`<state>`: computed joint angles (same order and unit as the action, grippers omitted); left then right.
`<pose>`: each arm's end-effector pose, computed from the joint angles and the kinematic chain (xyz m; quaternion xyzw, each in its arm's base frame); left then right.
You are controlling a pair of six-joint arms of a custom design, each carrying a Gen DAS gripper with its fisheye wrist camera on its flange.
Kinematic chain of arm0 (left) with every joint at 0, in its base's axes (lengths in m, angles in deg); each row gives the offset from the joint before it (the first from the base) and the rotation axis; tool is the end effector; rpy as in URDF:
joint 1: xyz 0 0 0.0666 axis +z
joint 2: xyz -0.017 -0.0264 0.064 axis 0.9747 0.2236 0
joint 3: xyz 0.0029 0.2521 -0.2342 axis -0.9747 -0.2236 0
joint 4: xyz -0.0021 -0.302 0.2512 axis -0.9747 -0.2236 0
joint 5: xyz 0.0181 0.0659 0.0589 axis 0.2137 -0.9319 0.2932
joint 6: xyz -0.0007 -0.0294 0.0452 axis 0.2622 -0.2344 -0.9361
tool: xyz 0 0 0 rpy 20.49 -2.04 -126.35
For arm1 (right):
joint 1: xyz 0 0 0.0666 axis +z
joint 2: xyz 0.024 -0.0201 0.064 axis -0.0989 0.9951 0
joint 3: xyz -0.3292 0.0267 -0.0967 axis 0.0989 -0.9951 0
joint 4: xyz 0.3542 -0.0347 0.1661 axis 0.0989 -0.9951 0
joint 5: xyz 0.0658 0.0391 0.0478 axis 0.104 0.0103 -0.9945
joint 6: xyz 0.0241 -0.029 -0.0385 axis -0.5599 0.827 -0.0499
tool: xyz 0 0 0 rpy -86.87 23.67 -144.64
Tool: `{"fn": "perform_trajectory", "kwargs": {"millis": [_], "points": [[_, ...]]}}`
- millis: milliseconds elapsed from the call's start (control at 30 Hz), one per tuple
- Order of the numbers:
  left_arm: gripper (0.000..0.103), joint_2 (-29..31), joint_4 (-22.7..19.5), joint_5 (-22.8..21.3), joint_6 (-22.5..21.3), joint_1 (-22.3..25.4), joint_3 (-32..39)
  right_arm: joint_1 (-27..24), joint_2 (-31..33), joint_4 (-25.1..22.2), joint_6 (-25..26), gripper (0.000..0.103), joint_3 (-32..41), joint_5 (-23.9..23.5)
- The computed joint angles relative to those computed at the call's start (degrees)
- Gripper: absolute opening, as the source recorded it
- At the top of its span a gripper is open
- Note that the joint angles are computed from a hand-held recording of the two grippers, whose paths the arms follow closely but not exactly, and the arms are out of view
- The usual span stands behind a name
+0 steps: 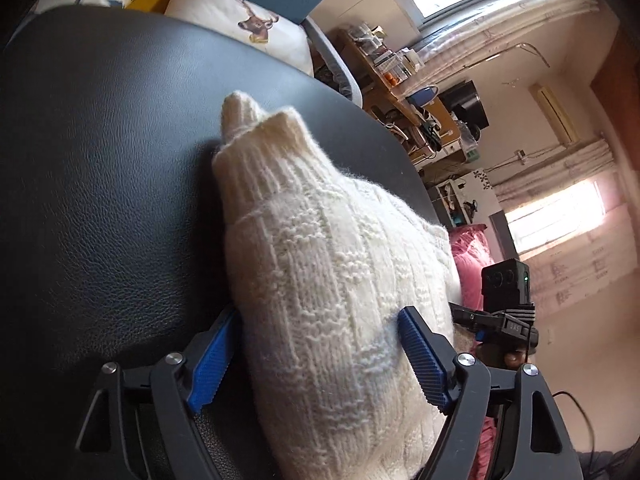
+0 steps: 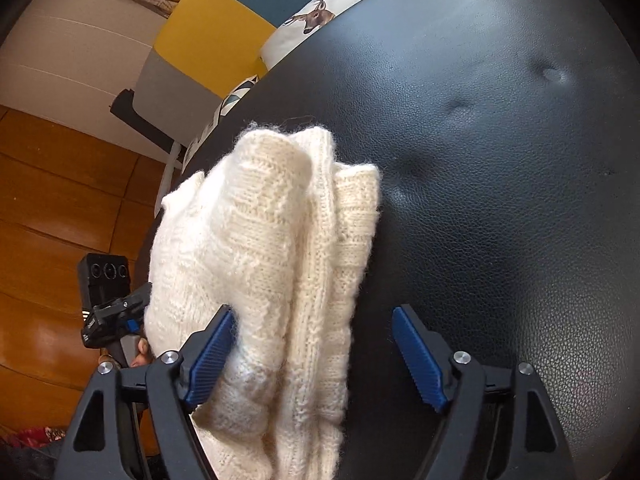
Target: Fold clothes
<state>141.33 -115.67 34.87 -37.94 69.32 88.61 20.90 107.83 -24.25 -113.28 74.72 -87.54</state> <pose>0.4838 -0.0925 0.2984 0.0592 0.8933 -0.4175 0.1556 0.4210 0.2276 0.3352 0.0470 0.9212 0.3571 0.1472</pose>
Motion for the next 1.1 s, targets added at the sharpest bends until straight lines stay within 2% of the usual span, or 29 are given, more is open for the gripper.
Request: {"fn": "perform_trajectory", "kwargs": {"millis": [33, 67, 100, 133, 267, 367, 433, 500, 567, 833, 967, 1100], "points": [[0.08, 0.4, -0.2, 0.7, 0.3, 0.1, 0.1, 0.0, 0.0, 0.2, 0.0, 0.081, 0.0, -0.3], [0.08, 0.7, -0.4, 1.2, 0.5, 0.1, 0.2, -0.1, 0.3, 1.1, 0.0, 0.075, -0.3, -1.6], [0.08, 0.7, -0.4, 1.1, 0.4, 0.0, 0.2, -0.1, 0.5, 2.1, 0.0, 0.058, -0.5, -2.9], [0.08, 0.7, -0.3, 0.9, 0.2, -0.1, 0.2, -0.1, 0.7, 3.0, 0.0, 0.051, -0.7, -4.2], [0.076, 0.1, 0.2, -0.1, -0.1, -0.5, 0.0, -0.3, -0.1, 7.2, -0.4, 0.051, -3.3, -5.4], [0.066, -0.6, 3.3, 0.5, 2.5, -0.4, -1.9, -0.7, -1.2, 10.3, -1.1, 0.047, -5.6, -6.3], [0.05, -2.2, 6.5, -0.9, 4.7, -0.8, -3.9, 0.3, -1.2, 8.5, 0.4, 0.041, -4.6, -3.5], [0.045, -3.8, 9.7, -2.0, 7.4, -1.3, -5.8, 1.1, -1.6, 7.8, 1.1, 0.033, -4.1, -1.5], [0.043, -5.6, 12.0, -3.8, 9.2, -1.8, -7.4, 1.8, -1.9, 7.4, 1.5, 0.031, -3.6, 0.3], [0.041, -14.8, 14.9, -11.2, 8.8, -2.2, -13.2, 3.1, -1.0, 12.8, -0.4, 0.029, -3.3, -3.2], [0.041, -19.9, 15.4, -12.2, 8.7, 0.4, -16.5, 4.8, 3.5, 13.6, 0.4, 0.029, 1.5, -5.8], [0.041, -25.1, 15.0, -12.8, 8.6, 5.6, -19.6, 7.4, 11.8, 11.3, 3.6, 0.029, 12.1, -8.8]]}}
